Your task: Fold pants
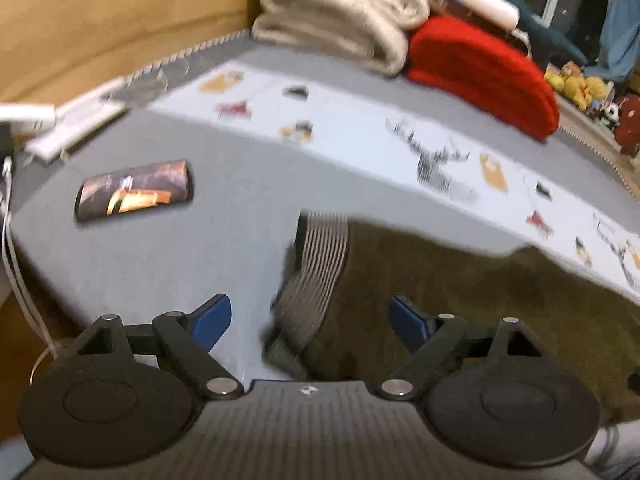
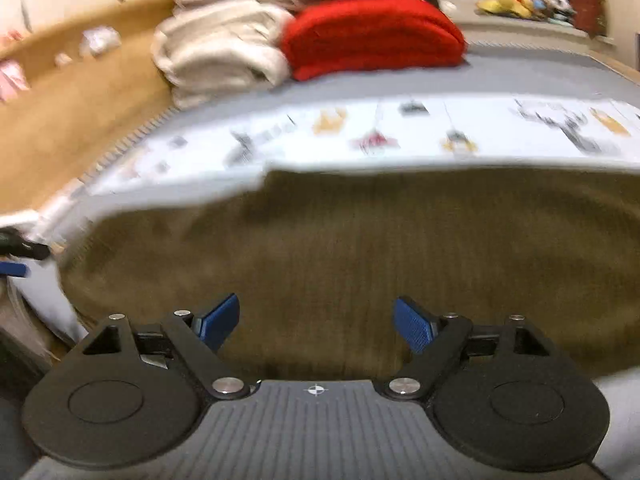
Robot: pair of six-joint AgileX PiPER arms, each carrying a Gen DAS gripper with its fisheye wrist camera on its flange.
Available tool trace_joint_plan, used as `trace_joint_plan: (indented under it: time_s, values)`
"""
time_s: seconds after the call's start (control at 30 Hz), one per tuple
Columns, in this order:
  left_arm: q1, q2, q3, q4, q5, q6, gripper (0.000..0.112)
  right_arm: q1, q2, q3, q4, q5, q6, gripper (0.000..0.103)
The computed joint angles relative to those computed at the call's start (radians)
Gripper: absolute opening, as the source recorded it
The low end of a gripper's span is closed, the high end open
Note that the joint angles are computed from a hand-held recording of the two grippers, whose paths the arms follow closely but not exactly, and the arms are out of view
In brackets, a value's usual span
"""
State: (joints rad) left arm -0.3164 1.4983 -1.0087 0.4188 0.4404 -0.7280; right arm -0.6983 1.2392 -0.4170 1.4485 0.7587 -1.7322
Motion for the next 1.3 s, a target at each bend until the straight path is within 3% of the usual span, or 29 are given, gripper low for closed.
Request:
trace_joint_plan:
  time_s: [0.03,0.17,0.3,0.37,0.4,0.47,0.6,0.67,0.77,0.83,0.9,0.93,0.97,1.0,1.13,1.3]
  values:
    - [-0.001,0.024,-0.037,0.004,0.003,0.000,0.090,-0.027,0.030,-0.052,-0.035,0.055,-0.005,0.086]
    - [-0.022,0.166,-0.219,0.014,0.040,-0.011,0.090,0.040,0.184,-0.274,-0.095,0.075,0.170,0.086]
    - [-0.021,0.319,-0.380,-0.057,0.046,0.031,0.090,0.200,0.358,-0.461,-0.098,-0.062,0.327,0.086]
    - [-0.005,0.360,-0.389,-0.138,-0.004,0.063,0.090,0.281,0.446,-0.559,-0.097,-0.128,0.385,0.082]
    - [0.007,0.364,-0.353,-0.184,-0.065,0.065,0.090,0.317,0.489,-0.611,-0.112,-0.154,0.419,0.079]
    - [0.031,0.382,-0.331,-0.307,-0.101,0.129,0.090,0.388,0.577,-0.734,-0.177,-0.188,0.504,0.069]
    - [0.050,0.424,-0.406,-0.367,-0.079,0.232,0.090,0.510,0.741,-0.973,-0.375,-0.245,0.739,0.069]
    - [0.050,0.446,-0.432,-0.311,-0.050,0.175,0.090,0.546,0.839,-1.121,-0.557,-0.181,0.938,0.069]
    - [0.061,0.454,-0.437,-0.339,-0.044,0.213,0.090,0.554,0.962,-1.327,-0.716,0.069,1.131,0.062]
    - [0.066,0.453,-0.432,-0.364,-0.051,0.239,0.093,0.557,0.943,-1.297,-0.714,0.092,1.098,0.061]
    - [0.068,0.456,-0.423,-0.388,-0.067,0.273,0.102,0.552,0.918,-1.259,-0.690,0.102,1.056,0.053]
    - [0.063,0.460,-0.431,-0.365,-0.050,0.246,0.102,0.548,0.904,-1.239,-0.682,0.091,1.056,0.040]
    - [0.060,0.463,-0.437,-0.349,-0.044,0.232,0.102,0.546,0.895,-1.228,-0.680,0.075,1.059,0.018]
    - [0.058,0.463,-0.437,-0.348,-0.047,0.237,0.102,0.546,0.876,-1.194,-0.673,0.023,1.049,0.008]
    - [0.062,0.461,-0.431,-0.355,-0.054,0.242,0.102,0.572,0.856,-1.130,-0.583,-0.146,0.981,0.006]
    - [0.078,0.468,-0.437,-0.370,-0.033,0.239,0.102,0.643,0.933,-1.173,-0.717,-0.319,1.073,0.002]
